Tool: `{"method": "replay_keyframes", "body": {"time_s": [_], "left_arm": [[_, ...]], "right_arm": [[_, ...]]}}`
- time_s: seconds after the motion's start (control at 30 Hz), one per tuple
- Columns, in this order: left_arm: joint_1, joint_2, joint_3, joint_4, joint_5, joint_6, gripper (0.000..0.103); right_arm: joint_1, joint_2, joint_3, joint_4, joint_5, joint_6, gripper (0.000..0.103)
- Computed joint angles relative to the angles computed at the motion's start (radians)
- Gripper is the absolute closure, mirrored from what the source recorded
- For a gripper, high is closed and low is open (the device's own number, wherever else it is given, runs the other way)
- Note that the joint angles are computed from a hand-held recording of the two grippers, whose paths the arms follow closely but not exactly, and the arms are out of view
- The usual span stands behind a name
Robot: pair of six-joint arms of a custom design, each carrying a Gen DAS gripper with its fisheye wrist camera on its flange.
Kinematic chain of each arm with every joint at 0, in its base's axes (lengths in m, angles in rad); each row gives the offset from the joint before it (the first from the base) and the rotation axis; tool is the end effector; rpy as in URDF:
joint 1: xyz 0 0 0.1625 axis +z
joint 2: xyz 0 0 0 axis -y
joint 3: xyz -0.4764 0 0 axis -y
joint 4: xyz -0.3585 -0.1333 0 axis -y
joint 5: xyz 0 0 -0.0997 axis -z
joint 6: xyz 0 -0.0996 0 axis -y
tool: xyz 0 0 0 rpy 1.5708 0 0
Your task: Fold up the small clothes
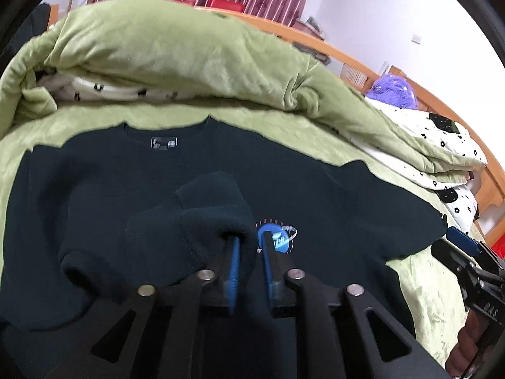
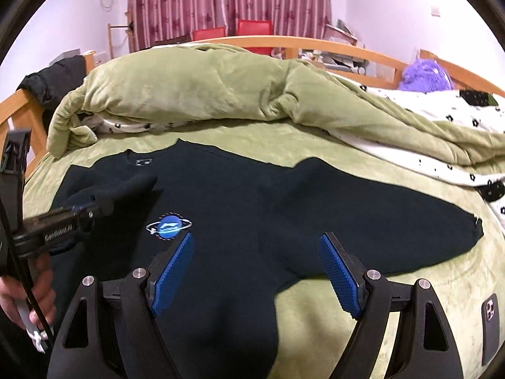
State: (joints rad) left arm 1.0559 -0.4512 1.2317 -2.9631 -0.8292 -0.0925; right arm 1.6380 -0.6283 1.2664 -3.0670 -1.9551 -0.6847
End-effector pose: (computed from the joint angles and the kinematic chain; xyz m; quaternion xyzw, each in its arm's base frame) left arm -0.2230 -0.8014 0.1151 0.0796 0.8919 -0.3712 0.2458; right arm 0.1500 -0.8002 0.2440 0.2538 -0.8595 0.3363 0.2895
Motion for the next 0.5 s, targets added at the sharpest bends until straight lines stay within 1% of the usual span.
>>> {"method": "replay_keyframes", "body": {"time_s": [0.03, 0.07, 0.1, 0.13, 0.17, 0.2, 0.23, 0.33, 0.43, 0.47, 0.5], "left_arm": [[0.001, -0.005, 0.008, 0.001, -0.01, -0.006, 0.076], [0.003, -0.019, 0.033, -0.021, -0.032, -0.003, 0.072], [0.003, -0.028, 0.05, -0.039, -0.038, 0.0, 0.061], [0.001, -0.039, 0.073, -0.063, -0.03, 0.002, 0.045], [-0.004, -0.051, 0.106, -0.111, -0.001, 0.007, 0.038], [-0.007, -0.064, 0.138, -0.161, 0.009, 0.019, 0.034], [-0.007, -0.073, 0.156, -0.18, 0.014, 0.022, 0.034], [-0.008, -0.119, 0.225, -0.182, 0.068, -0.008, 0.034], [-0.007, -0.172, 0.311, -0.191, 0.167, -0.033, 0.034], [-0.005, -0.188, 0.339, -0.198, 0.195, -0.04, 0.034], [-0.004, -0.202, 0.361, -0.2, 0.222, -0.049, 0.034]], "right_arm": [[-0.004, 0.001, -0.008, 0.011, 0.002, 0.013, 0.023], [-0.006, 0.0, -0.007, 0.015, 0.005, 0.022, 0.023], [-0.008, -0.001, -0.007, 0.02, 0.009, 0.03, 0.023], [-0.007, 0.002, -0.012, 0.027, 0.009, 0.034, 0.023], [-0.004, 0.006, -0.014, 0.025, 0.005, 0.031, 0.023], [0.001, 0.008, -0.012, 0.019, 0.0, 0.023, 0.023], [0.005, 0.011, -0.012, 0.015, -0.003, 0.015, 0.023], [0.019, 0.011, 0.013, -0.003, 0.002, 0.003, 0.023], [0.032, 0.018, 0.036, -0.005, 0.005, -0.003, 0.023], [0.037, 0.022, 0.043, 0.001, 0.005, -0.005, 0.028], [0.042, 0.026, 0.052, 0.007, 0.006, -0.012, 0.038]]}}
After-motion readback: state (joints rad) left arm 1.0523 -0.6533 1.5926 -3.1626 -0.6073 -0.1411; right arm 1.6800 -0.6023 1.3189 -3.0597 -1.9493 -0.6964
